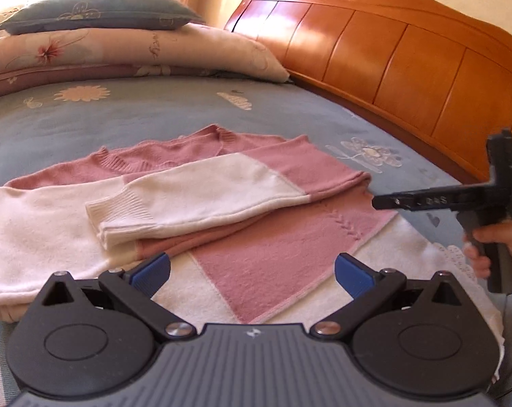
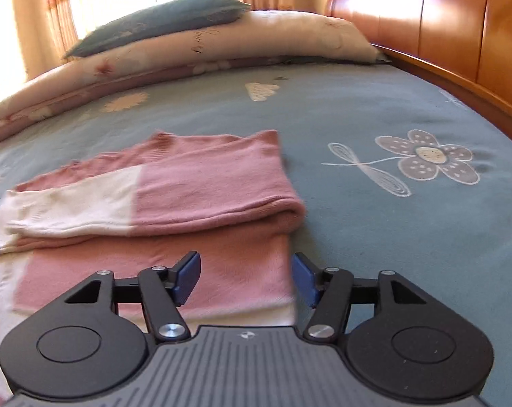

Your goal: Fold clothes

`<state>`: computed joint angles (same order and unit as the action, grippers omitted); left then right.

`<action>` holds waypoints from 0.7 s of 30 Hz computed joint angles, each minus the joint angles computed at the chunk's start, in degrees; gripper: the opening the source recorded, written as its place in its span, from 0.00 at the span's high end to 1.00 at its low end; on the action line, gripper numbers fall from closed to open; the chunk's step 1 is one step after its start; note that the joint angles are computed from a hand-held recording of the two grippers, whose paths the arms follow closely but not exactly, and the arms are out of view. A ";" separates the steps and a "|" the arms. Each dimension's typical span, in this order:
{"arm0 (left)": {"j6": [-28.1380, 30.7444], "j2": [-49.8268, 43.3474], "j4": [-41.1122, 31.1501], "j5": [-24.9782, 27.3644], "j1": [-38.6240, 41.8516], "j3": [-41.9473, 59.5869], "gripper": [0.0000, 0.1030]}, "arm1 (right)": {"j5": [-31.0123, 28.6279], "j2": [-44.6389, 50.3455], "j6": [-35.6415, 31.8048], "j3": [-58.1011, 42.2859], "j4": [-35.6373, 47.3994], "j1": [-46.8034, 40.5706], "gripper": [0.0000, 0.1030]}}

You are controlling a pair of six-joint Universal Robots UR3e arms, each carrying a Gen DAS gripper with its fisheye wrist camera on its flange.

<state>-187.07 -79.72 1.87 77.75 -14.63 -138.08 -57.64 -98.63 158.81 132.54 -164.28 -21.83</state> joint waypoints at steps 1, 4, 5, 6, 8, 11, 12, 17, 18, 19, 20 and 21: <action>0.43 -0.01 -0.74 -0.54 -0.06 0.35 0.01 | 2.31 -2.74 -1.53 1.16 2.72 -1.22 0.37; 1.25 -0.44 -2.83 0.04 -1.75 1.97 0.01 | 4.04 -8.65 -5.12 3.54 9.55 -2.29 0.32; 1.77 -0.56 -3.62 0.28 -2.49 2.61 0.01 | 3.45 -9.31 -5.99 4.22 10.79 -2.43 0.32; 2.25 -0.64 -4.33 0.58 -3.23 3.23 0.01 | 2.09 -8.71 -6.11 4.12 11.37 -2.15 0.32; 3.15 -0.31 -6.14 0.43 -4.25 4.18 0.01 | 1.10 -11.20 -6.59 5.37 13.79 -4.21 0.32; 4.17 0.33 -7.47 0.09 -5.43 4.74 0.01 | -1.02 -17.99 -5.87 6.58 18.03 -7.29 0.31; 4.30 0.55 -7.89 0.31 -5.90 5.09 0.01 | -3.43 -20.26 -4.62 6.22 19.21 -7.12 0.31; 3.90 3.87 -9.82 -0.81 -6.86 6.04 0.01 | 7.24 -42.90 -19.39 2.69 52.74 -20.78 0.28; 3.83 4.99 -10.89 -1.51 -6.70 6.26 0.01 | 8.89 -46.69 -22.80 1.17 59.81 -23.38 0.27; 3.89 5.98 -12.36 -1.83 -6.72 6.80 0.01 | 11.36 -49.90 -27.54 -1.28 69.18 -26.52 0.25; 4.02 6.77 -13.26 -1.27 -7.30 7.26 0.01 | 13.82 -52.86 -33.81 -4.53 80.41 -30.44 0.24; 4.16 7.21 -13.70 -0.04 -8.30 7.74 0.01 | 14.95 -54.37 -38.07 -6.88 87.96 -32.58 0.23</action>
<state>-182.91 -72.51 -11.83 77.71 -22.92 -130.35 -42.69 -153.00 120.74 125.66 -76.32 -54.41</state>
